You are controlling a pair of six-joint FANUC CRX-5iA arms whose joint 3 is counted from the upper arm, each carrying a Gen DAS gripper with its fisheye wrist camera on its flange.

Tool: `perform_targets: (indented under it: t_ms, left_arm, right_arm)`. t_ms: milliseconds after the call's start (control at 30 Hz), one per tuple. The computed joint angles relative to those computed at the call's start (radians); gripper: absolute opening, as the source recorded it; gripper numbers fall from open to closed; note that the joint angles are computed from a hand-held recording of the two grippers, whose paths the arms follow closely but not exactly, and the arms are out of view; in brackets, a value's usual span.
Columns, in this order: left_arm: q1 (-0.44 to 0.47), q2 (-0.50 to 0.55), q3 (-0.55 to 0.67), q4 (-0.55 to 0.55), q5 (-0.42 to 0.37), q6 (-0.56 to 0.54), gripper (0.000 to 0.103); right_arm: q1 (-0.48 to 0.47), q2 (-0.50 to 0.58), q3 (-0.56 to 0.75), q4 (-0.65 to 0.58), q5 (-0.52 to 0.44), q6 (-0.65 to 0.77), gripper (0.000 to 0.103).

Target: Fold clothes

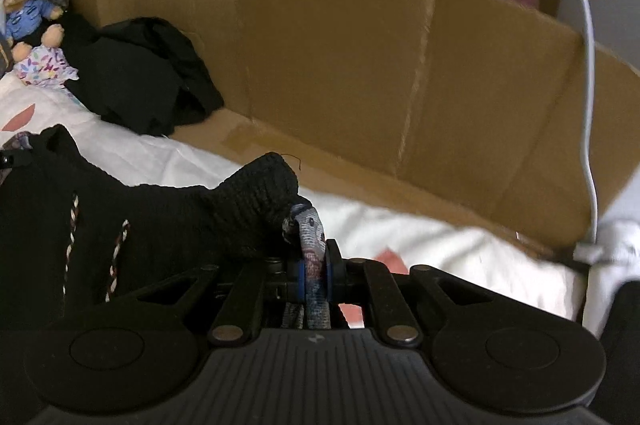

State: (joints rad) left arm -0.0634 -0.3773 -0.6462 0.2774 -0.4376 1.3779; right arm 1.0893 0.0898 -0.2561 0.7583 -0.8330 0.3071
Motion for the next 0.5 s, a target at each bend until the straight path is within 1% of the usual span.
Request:
perform_targets:
  t_ms: [33, 167, 267, 300, 367, 400, 433, 467, 500]
  left_arm:
    - [0.000, 0.001, 0.007, -0.023, 0.008, 0.020, 0.006]
    - [0.003, 0.017, 0.031, -0.055, 0.032, 0.051, 0.006]
    - [-0.005, 0.059, 0.061, -0.097, 0.039, 0.086, 0.006]
    - [-0.013, 0.079, 0.079, -0.134, 0.031, 0.119, 0.007]
    - [-0.032, 0.135, 0.131, -0.208, -0.030, 0.191, 0.009]
    - [-0.046, 0.159, 0.162, -0.258, -0.072, 0.236, 0.012]
    - [-0.070, 0.196, 0.214, -0.336, -0.144, 0.313, 0.017]
    - [-0.081, 0.215, 0.239, -0.371, -0.182, 0.363, 0.019]
    - [-0.077, 0.212, 0.232, -0.366, -0.181, 0.386, 0.025]
  right_arm:
    - [-0.006, 0.011, 0.009, 0.006, 0.006, 0.009, 0.010]
    - [-0.028, 0.042, 0.032, 0.028, 0.034, 0.019, 0.009]
    - [-0.042, 0.065, 0.055, 0.034, 0.043, 0.025, 0.010]
    - [-0.046, 0.076, 0.065, 0.034, 0.043, 0.029, 0.009]
    - [-0.054, 0.106, 0.094, 0.016, 0.036, 0.049, 0.010]
    - [-0.059, 0.127, 0.115, -0.008, 0.027, 0.071, 0.010]
    - [-0.063, 0.147, 0.137, -0.040, 0.015, 0.097, 0.011]
    - [-0.066, 0.163, 0.155, -0.074, 0.003, 0.123, 0.012]
    - [-0.070, 0.179, 0.174, -0.107, -0.009, 0.149, 0.017]
